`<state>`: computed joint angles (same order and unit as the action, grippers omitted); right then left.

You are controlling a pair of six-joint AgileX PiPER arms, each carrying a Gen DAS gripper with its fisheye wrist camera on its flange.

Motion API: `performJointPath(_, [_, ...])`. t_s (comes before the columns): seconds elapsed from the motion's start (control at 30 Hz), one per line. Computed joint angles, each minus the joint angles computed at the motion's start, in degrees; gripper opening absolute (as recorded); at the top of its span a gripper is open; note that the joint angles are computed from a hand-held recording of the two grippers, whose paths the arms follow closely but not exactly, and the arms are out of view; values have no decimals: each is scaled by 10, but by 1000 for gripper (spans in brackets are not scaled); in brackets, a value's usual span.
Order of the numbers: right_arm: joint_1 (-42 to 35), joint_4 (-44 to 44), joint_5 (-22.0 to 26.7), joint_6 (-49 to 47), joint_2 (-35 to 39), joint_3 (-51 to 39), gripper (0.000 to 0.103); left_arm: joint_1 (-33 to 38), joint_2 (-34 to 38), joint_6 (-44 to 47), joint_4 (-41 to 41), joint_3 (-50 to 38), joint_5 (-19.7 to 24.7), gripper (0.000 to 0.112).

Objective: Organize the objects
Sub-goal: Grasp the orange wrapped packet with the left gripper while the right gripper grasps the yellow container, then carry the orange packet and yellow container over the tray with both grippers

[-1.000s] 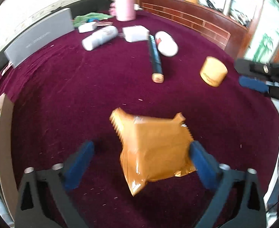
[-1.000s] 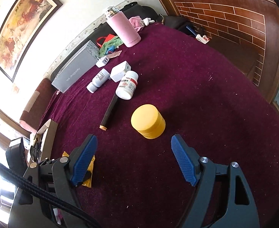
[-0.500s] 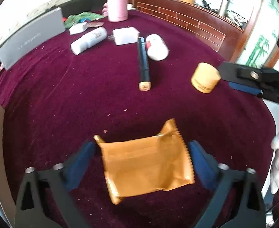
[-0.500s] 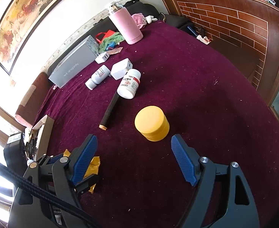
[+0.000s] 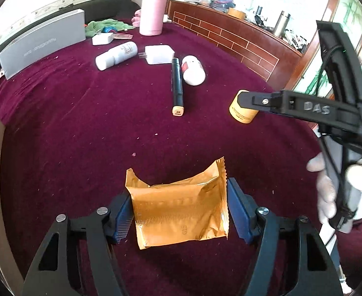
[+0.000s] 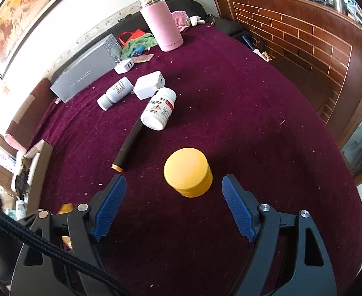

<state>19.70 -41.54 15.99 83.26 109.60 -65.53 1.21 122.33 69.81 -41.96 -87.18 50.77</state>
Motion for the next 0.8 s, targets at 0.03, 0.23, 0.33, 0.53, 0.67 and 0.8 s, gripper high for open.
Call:
performJointPath(0.03, [3, -8, 12, 5, 6, -8, 80, 3, -1, 1, -3, 1, 1, 63])
performJointPath(0.23, [32, -50, 110, 14, 47, -69, 79, 12, -3, 6, -12, 5, 7, 63])
performJointPath(0.33, [39, -42, 144, -9, 68, -97, 64, 17, -6, 12, -18, 10, 10, 62])
performJointPath(0.53, [30, -18, 127, -24, 65, -88, 39, 33, -11, 24, -31, 16, 26, 62])
performJointPath(0.67, [37, -27, 129, -14, 53, -79, 39, 49, -10, 25, -39, 15, 44, 62])
performJointPath(0.8, [54, -31, 149, -21, 47, -86, 39, 70, -13, 24, -50, 10, 69, 62])
